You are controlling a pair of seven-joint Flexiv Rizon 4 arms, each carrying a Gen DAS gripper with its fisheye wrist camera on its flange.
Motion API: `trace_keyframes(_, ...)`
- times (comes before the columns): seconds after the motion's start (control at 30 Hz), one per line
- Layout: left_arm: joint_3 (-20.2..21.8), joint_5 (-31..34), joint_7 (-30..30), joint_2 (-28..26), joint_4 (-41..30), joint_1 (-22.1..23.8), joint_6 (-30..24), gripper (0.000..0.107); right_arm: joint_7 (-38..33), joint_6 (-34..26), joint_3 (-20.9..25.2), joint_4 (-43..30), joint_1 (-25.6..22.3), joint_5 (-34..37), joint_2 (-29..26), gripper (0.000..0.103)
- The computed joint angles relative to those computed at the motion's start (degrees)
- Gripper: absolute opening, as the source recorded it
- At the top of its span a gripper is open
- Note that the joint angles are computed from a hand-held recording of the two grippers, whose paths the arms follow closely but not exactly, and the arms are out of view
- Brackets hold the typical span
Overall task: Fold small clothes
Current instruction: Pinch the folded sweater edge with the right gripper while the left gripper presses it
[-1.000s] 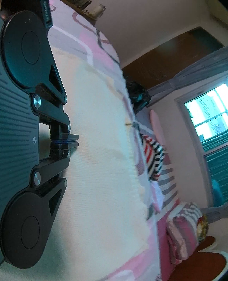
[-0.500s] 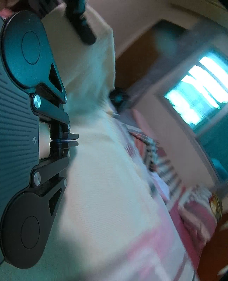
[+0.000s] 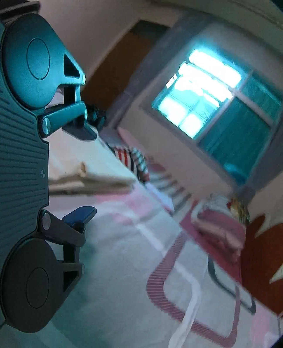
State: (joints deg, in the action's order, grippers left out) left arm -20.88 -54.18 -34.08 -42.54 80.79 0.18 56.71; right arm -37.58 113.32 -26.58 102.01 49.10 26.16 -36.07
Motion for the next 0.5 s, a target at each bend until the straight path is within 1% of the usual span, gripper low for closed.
trace_keyframes(0.03,0.34,-0.66,0.13,-0.42,-0.72,0.15,2.5,0.043,-0.25,-0.07,0.38,-0.05,-0.15,-0.49,0.13,0.057)
trace_keyframes(0.07,1.09,-0.35,-0.71,-1.37,-2.14,-0.01,4.62,0.045,-0.44,-0.96,1.46,-0.63,-1.08,-1.71,0.25,0.053)
trace_keyframes(0.1,2.63,1.39,-3.1,-2.63,-4.36,-0.5,5.78,0.045,-0.11,-2.55,2.03,-2.11,-1.82,-2.88,-0.3,0.048)
trace_keyframes(0.13,4.44,3.84,-6.32,-3.99,-6.78,-0.8,5.68,0.046,0.63,-4.41,1.1,-3.75,-1.28,-3.66,-1.46,0.045)
trace_keyframes(0.17,5.31,5.54,-8.76,-5.28,-8.8,-0.55,5.49,0.046,1.16,-5.75,0.42,-4.72,-1.02,-5.08,-2.2,0.043)
trace_keyframes(0.23,6.45,8.8,-11.96,-6.93,-11.46,-0.04,4.42,0.046,2.06,-7.16,2.37,-6.36,-2.82,-8.49,-3.15,0.037)
trace_keyframes(0.27,6.83,10.44,-13.17,-7.53,-12.66,0.01,3.99,0.046,2.55,-8.73,2.64,-7.41,-3.31,-10.25,-3.71,0.036)
trace_keyframes(0.3,7.25,12.27,-15.07,-8.72,-14.69,-0.89,3.8,0.046,3.06,-9.52,2.28,-7.58,-3.15,-11.46,-4.23,0.034)
trace_keyframes(0.37,6.52,14.39,-15.79,-9.23,-15.64,-0.08,2.12,0.046,4.53,-11.85,1.46,-8.74,-3.12,-13.75,-5.38,0.034)
trace_keyframes(0.43,6.49,16.68,-16.58,-10.38,-17.4,-0.41,1.93,0.046,5.87,-12.57,3.5,-9.95,-5.13,-15.73,-6.14,0.033)
trace_keyframes(0.5,7.02,18.86,-18.21,-11.47,-19.19,-0.58,-0.54,0.046,7.12,-13.79,4.16,-11.02,-6.32,-17.81,-6.94,0.034)
